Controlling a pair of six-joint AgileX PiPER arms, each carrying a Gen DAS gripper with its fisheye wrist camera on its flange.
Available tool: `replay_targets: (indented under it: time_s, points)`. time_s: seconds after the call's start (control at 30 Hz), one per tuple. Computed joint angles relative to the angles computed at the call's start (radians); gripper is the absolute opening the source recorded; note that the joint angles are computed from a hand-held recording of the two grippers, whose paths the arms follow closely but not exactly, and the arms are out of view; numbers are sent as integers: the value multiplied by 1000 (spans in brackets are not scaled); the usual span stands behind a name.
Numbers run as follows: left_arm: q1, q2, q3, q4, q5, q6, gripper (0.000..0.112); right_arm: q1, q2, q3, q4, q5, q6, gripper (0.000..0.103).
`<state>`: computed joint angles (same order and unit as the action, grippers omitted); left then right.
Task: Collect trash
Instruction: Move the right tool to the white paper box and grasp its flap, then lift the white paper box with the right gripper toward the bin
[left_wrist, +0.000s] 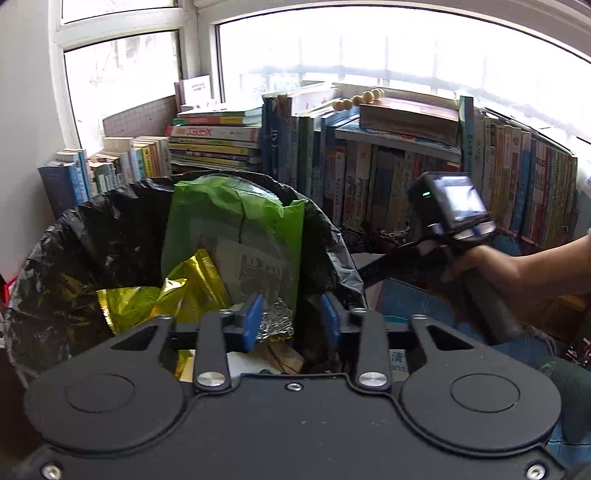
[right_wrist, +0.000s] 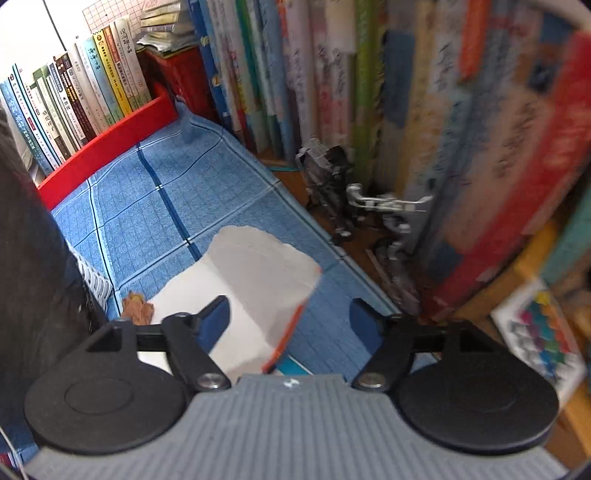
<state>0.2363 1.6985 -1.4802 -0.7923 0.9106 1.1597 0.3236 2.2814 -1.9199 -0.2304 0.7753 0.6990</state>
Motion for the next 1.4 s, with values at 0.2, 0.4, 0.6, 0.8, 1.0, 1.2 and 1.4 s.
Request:
replay_targets:
  time_s: [0.2, 0.4, 0.6, 0.8, 1.0, 1.2, 1.4]
  points:
    - [-2, 12, -21, -2, 31, 20, 23, -26, 128, -175, 137, 83, -68, 36]
    - [13, 32, -50, -6, 68, -1, 23, -2, 5, -49, 99, 30, -51, 17]
    - [22, 32, -54, 9, 74, -32, 23, 47, -137, 3, -66, 90, 32, 17]
    - [19, 45, -70, 71, 72, -101, 21, 97, -234, -54, -128, 213, 1, 17]
    - [21, 31, -55, 70, 63, -100, 21, 172, -286, -128, -194, 331, -60, 17]
    - [31, 26, -53, 67, 74, -107, 21, 204, -325, -105, -149, 419, -134, 17]
    - [52, 3, -36, 46, 97, -84, 22, 185, -390, 172, -5, 361, -105, 17]
